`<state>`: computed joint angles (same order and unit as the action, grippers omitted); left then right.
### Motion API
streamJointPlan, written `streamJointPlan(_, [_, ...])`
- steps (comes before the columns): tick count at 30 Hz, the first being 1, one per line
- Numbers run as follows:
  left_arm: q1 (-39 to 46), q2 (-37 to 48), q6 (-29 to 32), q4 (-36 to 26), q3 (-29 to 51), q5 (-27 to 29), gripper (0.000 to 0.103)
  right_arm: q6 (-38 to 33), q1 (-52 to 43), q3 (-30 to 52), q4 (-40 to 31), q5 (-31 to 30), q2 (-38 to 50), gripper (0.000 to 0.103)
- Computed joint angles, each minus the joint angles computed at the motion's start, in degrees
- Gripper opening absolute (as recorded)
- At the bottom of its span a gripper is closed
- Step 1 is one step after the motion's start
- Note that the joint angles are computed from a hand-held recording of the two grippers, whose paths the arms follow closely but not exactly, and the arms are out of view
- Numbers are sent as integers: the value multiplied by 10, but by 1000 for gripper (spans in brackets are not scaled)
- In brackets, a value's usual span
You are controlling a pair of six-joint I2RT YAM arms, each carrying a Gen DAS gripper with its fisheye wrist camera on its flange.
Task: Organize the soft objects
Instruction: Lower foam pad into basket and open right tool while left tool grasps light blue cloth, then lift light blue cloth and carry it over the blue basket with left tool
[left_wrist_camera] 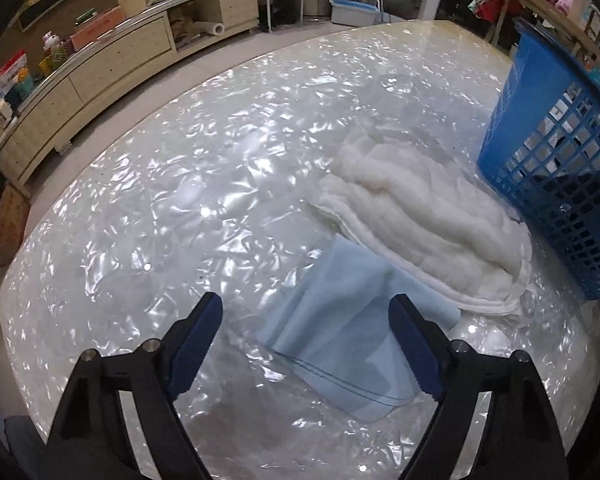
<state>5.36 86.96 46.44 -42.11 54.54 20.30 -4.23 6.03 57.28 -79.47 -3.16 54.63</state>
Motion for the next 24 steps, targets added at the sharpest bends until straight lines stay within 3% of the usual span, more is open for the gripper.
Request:
streamJointPlan(2, [2, -2, 7, -4, 0, 7, 70, 1, 7, 0, -4, 0, -6, 58])
streamJointPlan(4, [-2, -3, 3, -5, 0, 12, 46, -4, 7, 3, -12, -9, -12, 63])
streamJointPlan(6, [-6, 2, 1, -22, 10, 28, 31, -11, -4, 5, -21, -27, -20, 67])
streamJointPlan(8, [-19, -1, -2, -21, 8, 26, 29, -23, -21, 3, -25, -50, -24, 73])
streamJointPlan(10, [-23, -5, -2, -22, 6, 22, 17, -29, -30, 2, -30, -66, -26, 77])
streamJointPlan(16, [-31, -9, -13, -41, 6, 19, 9, -43, -41, -1, -39, -75, -34, 79])
streamJointPlan(22, [-30, -41, -32, -50, -14, 8, 8, -44, -20, 13, -57, -59, -54, 103])
streamJointPlan(24, [-28, -47, -34, -55, -16, 5, 8, -40, -12, 18, -60, -45, -62, 103])
